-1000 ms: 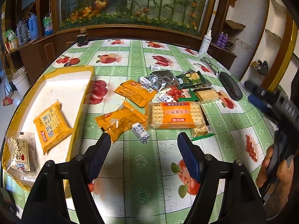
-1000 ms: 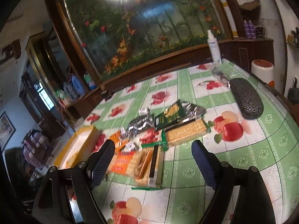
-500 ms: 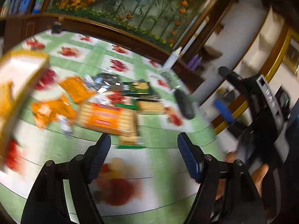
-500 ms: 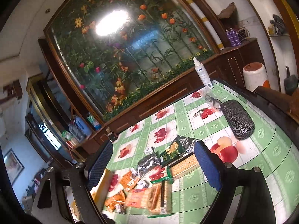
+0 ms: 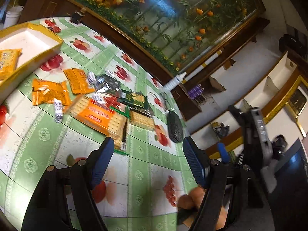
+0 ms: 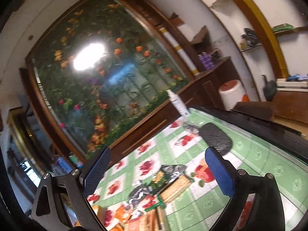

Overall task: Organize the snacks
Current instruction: 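Move right tool to orange soda cracker pack while left tool approaches small white packet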

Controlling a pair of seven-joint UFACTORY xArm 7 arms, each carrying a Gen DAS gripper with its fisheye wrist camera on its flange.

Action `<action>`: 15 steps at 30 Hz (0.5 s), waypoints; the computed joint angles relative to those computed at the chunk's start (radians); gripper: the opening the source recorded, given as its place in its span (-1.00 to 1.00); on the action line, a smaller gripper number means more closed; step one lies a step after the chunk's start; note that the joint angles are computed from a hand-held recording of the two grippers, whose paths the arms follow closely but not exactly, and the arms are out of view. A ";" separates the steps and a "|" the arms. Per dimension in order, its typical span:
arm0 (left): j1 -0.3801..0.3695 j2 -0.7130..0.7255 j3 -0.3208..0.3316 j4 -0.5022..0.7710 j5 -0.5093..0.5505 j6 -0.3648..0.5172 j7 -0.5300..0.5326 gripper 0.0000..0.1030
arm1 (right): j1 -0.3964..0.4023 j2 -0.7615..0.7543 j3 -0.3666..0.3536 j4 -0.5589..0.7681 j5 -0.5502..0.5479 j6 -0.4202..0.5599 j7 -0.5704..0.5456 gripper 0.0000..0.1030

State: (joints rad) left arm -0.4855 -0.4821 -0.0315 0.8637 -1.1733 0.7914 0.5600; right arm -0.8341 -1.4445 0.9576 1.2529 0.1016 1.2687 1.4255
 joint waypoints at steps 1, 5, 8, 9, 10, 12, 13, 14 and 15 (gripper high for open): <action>0.002 0.004 -0.005 0.007 0.028 0.008 0.012 0.42 | -0.003 -0.006 -0.006 -0.008 0.028 -0.006 -0.025 0.94; 0.036 0.041 -0.012 0.038 0.140 -0.061 0.051 0.42 | 0.092 0.064 -0.003 -0.096 0.013 -0.150 -0.084 0.94; 0.079 0.138 -0.027 0.109 0.322 -0.113 0.099 0.43 | 0.260 0.262 -0.018 -0.213 0.047 -0.419 -0.256 0.94; 0.093 0.175 -0.036 0.137 0.402 -0.116 0.111 0.43 | 0.318 0.364 -0.026 -0.229 0.055 -0.476 -0.338 0.94; 0.112 0.220 -0.052 0.165 0.505 -0.120 0.114 0.42 | 0.362 0.449 -0.033 -0.234 0.048 -0.508 -0.413 0.93; 0.129 0.271 -0.068 0.190 0.623 -0.129 0.121 0.42 | 0.411 0.594 -0.024 -0.206 -0.006 -0.490 -0.558 0.93; 0.132 0.290 -0.072 0.195 0.657 -0.134 0.130 0.42 | 0.427 0.644 -0.014 -0.201 -0.038 -0.488 -0.614 0.92; 0.130 0.307 -0.070 0.200 0.664 -0.135 0.152 0.42 | 0.442 0.689 -0.008 -0.201 -0.056 -0.497 -0.648 0.89; 0.128 0.319 -0.069 0.201 0.657 -0.141 0.172 0.42 | 0.471 0.737 -0.012 -0.211 -0.060 -0.521 -0.680 0.86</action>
